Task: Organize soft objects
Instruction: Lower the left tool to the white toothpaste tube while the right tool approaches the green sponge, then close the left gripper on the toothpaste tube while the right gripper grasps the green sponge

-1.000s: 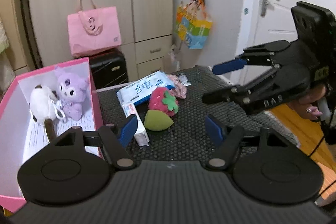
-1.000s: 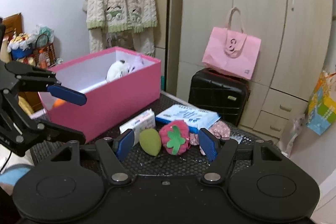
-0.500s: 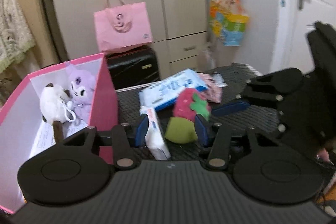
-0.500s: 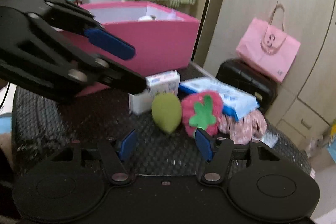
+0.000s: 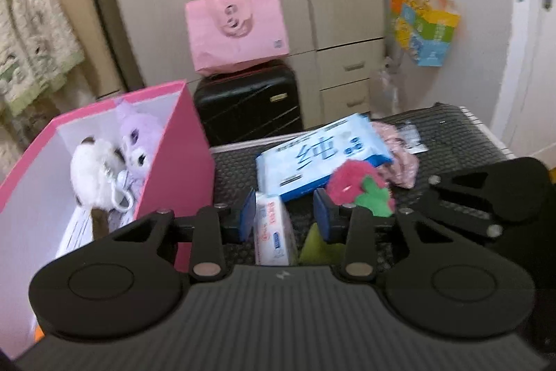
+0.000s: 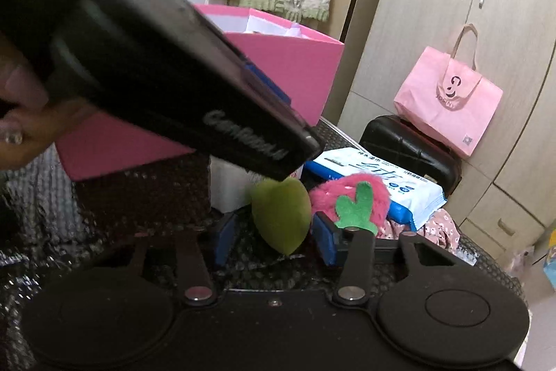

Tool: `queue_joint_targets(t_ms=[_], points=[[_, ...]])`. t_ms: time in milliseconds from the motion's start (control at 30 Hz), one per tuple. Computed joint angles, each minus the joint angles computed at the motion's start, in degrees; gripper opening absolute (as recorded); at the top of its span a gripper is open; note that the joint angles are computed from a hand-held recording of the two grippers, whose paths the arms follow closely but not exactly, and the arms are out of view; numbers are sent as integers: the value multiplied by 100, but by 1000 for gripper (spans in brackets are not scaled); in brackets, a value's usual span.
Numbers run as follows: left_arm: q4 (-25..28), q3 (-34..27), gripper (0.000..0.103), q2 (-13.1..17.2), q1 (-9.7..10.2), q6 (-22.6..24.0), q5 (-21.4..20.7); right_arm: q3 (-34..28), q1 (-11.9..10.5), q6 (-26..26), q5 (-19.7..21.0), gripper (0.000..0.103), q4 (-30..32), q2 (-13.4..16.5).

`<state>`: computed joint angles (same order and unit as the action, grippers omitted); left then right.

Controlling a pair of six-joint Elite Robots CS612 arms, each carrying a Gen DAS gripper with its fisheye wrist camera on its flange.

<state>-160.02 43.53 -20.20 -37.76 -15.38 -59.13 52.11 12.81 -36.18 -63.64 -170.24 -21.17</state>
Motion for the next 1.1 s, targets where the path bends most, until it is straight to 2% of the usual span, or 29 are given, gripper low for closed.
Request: queue_joint_targets(t_ms=[67,133,267,400,500,633,767,833,1100], points=[[162,-18,36,12,13,-203,-42,10,5,156,-133,36,-29,-8],[204,-32,38,32,32,-393,-179,2,-23,345,-38,35,78,-22],[241,-122,42,92,41,-411,-121,25,-64,791,53,34,251,-74],[260,-107,42,109,23,-519,52,184,-153,1320,330,34,398,-192],[188,-91,42,122,15,-458,90,257,-193,1399,434,34,411,-222],[17,-6,35,112,-24,-208,179,248,-197,1410,395,34,431,-201],[-242,141,34,58,-39,-67,16,187,-194,1400,359,34,519,-172],[-232,126,35,77,-59,-4,123,141,-198,1356,392,35,577,-155],[-254,185,35,79,-68,-171,305,-18,-198,1214,466,39,743,-90]])
